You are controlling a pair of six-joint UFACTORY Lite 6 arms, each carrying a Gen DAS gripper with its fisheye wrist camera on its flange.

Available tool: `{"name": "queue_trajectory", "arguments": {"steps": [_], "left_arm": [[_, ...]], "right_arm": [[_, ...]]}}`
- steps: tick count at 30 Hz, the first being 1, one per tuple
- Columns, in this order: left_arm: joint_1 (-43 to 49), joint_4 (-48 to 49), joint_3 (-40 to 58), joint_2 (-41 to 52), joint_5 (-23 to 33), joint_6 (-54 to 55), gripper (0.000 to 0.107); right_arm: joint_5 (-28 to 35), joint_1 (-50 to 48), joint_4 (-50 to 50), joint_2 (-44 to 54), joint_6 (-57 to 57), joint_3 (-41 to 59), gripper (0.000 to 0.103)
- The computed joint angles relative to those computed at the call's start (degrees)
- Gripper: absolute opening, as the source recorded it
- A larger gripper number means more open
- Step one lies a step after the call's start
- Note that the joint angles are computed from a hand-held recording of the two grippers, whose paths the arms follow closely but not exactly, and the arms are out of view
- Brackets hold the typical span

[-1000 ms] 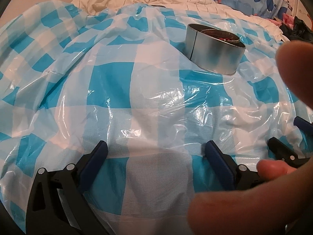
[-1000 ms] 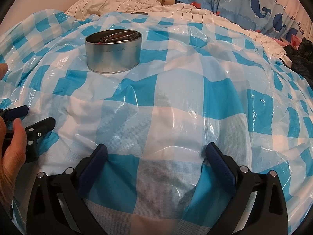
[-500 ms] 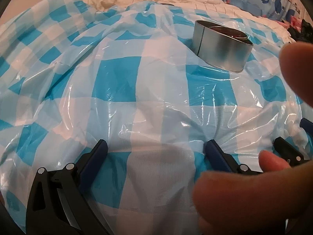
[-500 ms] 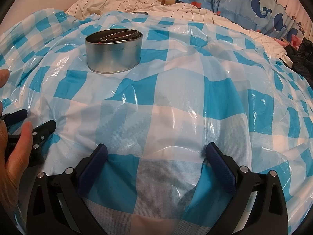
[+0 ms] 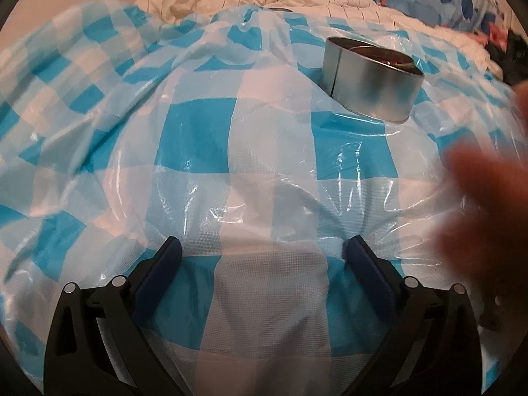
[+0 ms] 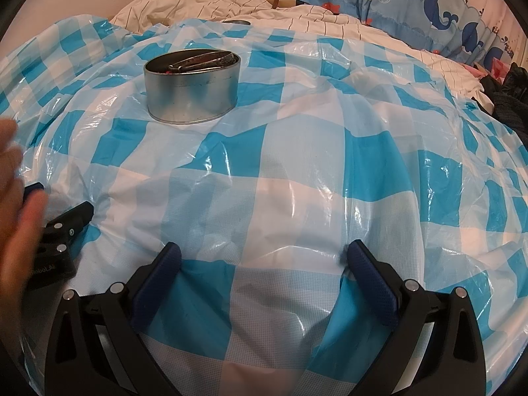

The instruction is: Organize jewelry

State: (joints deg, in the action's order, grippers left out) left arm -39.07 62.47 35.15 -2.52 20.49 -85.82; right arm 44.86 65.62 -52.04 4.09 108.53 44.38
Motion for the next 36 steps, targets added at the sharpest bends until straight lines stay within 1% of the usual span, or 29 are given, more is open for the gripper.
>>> {"name": "queue_trajectory", "arguments": {"steps": [2,4,30,34,36], "left_arm": [[1.71,-0.13,-0.83,-0.78,-2.4,0.41,0.097],[1.22,0.22,-0.52,-0.41,-1.74,0.0,0.097],[0.8,0.64,-0.88,-0.67,-1.57,-0.84,0.097],[-0.65,-1.79,1.59,1.71,0.67,1.49,0.097],[-0.47,-3.3,2.26,2.12,0.57,3.03,0.097]], "right_arm": [[-0.02,-0.03,0.01,0.01,-0.03,0.02,0.096],[0.04,0.04,0.06,0.05,-0.05,0.07,0.096],[0.3,0.17,0.04,0.4,-0.08,0.39,0.096],[0.52,0.1,0.51,0.71,-0.68,0.87,0.096],[0.04,0.02,0.4,0.45,-0.44,0.67,0.096]]}}
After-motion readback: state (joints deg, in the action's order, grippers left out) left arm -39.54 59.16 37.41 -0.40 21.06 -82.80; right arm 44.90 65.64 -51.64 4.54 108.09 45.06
